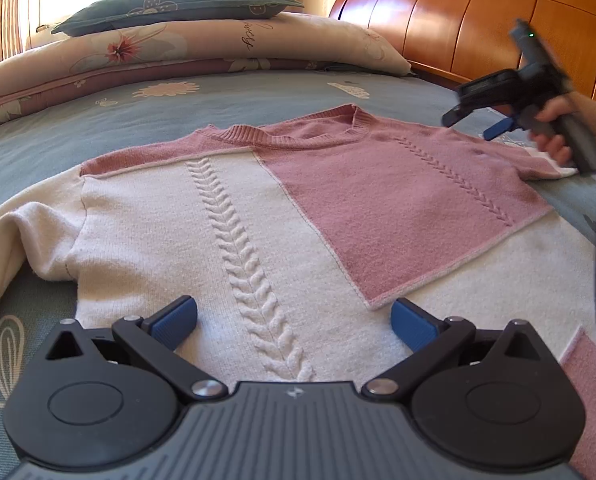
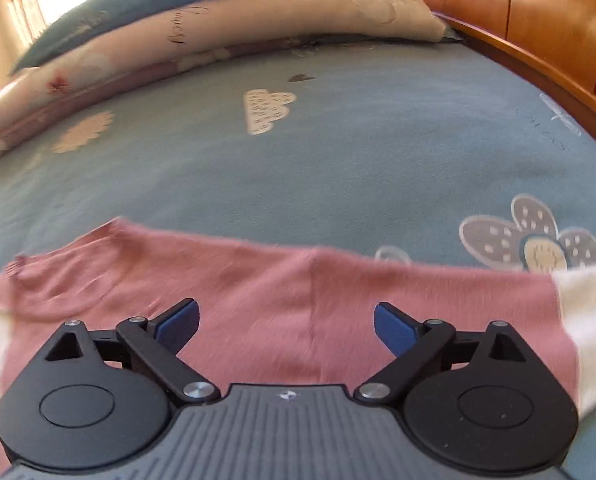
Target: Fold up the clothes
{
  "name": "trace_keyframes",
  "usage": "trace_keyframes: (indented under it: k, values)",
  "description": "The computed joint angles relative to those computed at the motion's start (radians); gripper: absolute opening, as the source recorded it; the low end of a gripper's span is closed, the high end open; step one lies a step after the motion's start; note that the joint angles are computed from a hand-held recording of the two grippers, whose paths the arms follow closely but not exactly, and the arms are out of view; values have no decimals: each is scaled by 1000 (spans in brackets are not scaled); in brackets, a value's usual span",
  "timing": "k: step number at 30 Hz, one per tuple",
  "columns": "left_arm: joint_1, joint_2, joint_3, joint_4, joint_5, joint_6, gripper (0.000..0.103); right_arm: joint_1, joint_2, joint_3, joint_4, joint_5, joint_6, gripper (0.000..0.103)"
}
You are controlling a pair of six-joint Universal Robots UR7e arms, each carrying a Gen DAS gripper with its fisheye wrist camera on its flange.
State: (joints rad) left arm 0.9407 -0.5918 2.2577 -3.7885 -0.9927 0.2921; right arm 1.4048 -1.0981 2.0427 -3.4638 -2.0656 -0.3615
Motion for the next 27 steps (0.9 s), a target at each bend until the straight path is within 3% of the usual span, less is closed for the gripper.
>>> trace_keyframes:
  k: [6, 9, 13, 15, 18, 20, 24, 27]
  values:
    - [0, 1, -1, 1, 1, 1, 102, 10, -82, 128, 38, 75, 26, 97]
    - [0, 1, -1, 1, 2, 1, 102, 2, -44, 111, 46, 35, 38, 97]
    - [0, 1, -2, 2, 2, 1, 102, 17, 14, 89, -42, -51, 27, 98]
    - [0, 0, -1, 2, 2, 2, 102, 28, 6, 107, -82, -25, 51, 98]
    - [-1, 1, -2, 1, 4, 3, 102, 49, 21, 131, -162, 23, -14, 97]
    - [-1, 2, -2, 1, 5, 3, 102, 54, 22, 141, -142, 50, -31, 97]
    - [-2, 3, -2, 0, 6, 4, 102, 50, 49, 115, -68, 23, 12, 98]
    - [0, 2, -2, -1, 3, 3, 102, 50, 10, 125, -35, 45, 9, 97]
